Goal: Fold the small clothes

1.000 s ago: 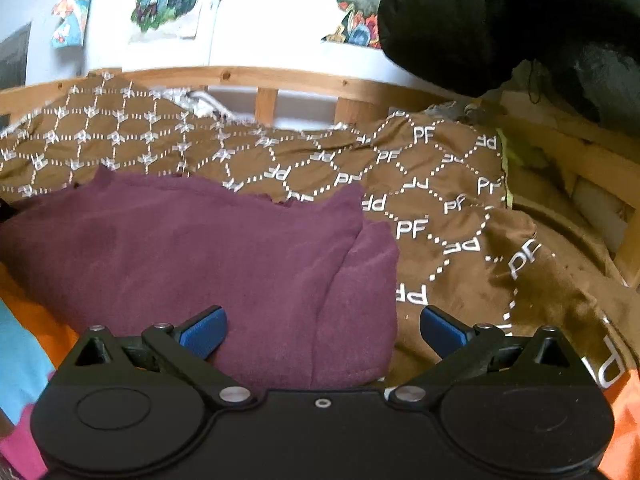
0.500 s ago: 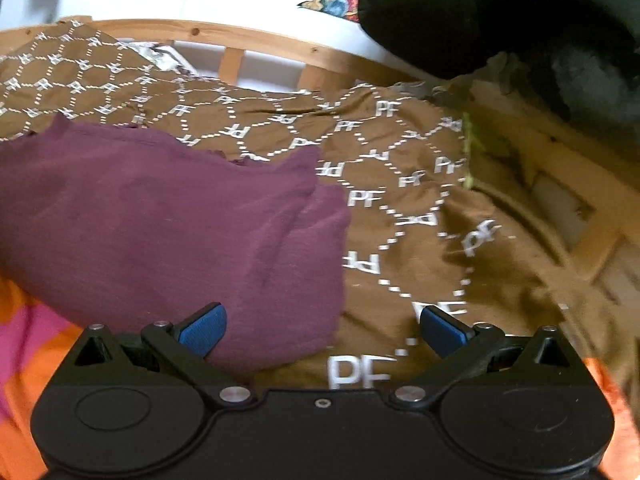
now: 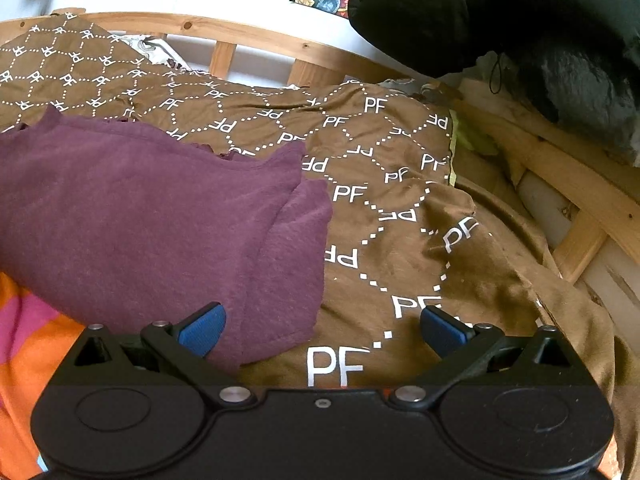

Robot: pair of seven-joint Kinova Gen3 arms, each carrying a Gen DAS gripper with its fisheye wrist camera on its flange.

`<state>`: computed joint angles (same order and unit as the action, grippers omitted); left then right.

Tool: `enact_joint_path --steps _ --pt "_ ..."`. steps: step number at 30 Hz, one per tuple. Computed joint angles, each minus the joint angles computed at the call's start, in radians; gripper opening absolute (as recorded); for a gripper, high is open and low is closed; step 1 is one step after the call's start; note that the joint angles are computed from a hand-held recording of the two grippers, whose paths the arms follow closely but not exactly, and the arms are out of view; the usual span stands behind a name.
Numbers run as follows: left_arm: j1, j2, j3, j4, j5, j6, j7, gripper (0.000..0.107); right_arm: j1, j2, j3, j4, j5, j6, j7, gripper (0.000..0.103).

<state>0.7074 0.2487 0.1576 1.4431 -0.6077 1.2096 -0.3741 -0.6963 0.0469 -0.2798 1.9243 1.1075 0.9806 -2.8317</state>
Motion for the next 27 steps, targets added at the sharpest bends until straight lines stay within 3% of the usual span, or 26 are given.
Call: enact_joint_path --steps 6,11,16,20,24,27 --pt "-0.018 -0.011 -0.002 0.017 0.034 -0.015 0.026 0.102 -0.003 -0.001 -0.002 0.001 0.006 0.004 -0.024 0.102" --pt "-0.032 -0.027 0.002 0.039 0.063 -0.047 0.063 0.102 0.025 -0.069 -0.008 0.063 0.064 -0.162 -0.171 0.102" --pt "-0.052 -0.076 0.013 0.096 0.106 -0.114 0.135 0.102 0.029 -0.078 -0.045 0.095 0.153 -0.222 -0.207 0.102" --pt "0.007 -0.13 -0.006 0.191 0.051 -0.234 0.196 0.103 0.025 -0.064 -0.051 0.081 0.144 -0.236 -0.173 0.102" --pt "-0.102 -0.171 0.091 0.265 0.101 -0.397 0.123 0.103 0.009 -0.039 -0.049 0.048 0.135 -0.212 -0.201 0.102" --pt "-0.122 -0.165 0.074 0.276 0.183 -0.466 0.07 0.103 0.005 -0.025 -0.037 0.029 0.128 -0.238 -0.21 0.102"
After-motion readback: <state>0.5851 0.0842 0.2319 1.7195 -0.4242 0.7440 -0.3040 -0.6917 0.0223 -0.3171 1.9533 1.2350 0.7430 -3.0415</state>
